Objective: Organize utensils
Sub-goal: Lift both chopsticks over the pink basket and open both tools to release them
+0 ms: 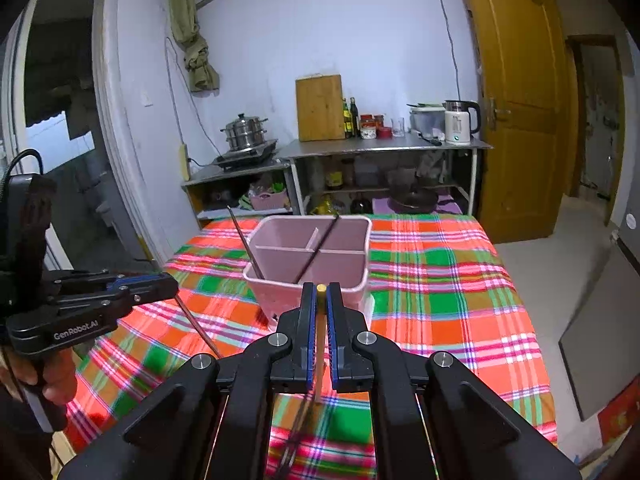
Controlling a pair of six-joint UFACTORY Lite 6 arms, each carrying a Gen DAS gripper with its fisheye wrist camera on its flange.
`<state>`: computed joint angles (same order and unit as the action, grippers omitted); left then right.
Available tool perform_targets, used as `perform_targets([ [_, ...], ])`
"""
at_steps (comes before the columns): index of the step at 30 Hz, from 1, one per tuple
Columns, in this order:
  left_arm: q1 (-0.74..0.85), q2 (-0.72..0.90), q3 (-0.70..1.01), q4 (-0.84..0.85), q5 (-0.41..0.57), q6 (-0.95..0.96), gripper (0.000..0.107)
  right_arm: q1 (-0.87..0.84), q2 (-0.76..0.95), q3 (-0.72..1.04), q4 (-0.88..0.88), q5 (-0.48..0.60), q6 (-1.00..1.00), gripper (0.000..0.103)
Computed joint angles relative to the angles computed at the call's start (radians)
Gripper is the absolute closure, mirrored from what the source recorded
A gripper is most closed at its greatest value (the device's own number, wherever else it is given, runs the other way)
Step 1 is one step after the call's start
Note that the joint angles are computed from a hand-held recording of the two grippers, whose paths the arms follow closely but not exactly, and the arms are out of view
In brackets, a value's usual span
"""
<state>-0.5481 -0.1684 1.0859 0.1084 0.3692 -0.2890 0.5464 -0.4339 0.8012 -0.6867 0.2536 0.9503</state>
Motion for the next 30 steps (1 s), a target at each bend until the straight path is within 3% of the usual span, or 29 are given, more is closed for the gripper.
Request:
perform_targets([
  [13,0.076,0.121,0.298,-0.168,0.044,0.178,0.103,-0.004,0.138,0.206,-0.114,-0.076,0.114,0.098],
  [21,0.116,0.227,0.474,-0.183,0.025,0.186,0.103,-0.034,0.238,0.339,-0.492,-0.117,0.505,0.098],
  [30,0.186,0.349,0.509,-0.375,-0.026,0.357,0.103,-0.062,0.356,0.383,-0.750,-0.160,0.763,0.098],
])
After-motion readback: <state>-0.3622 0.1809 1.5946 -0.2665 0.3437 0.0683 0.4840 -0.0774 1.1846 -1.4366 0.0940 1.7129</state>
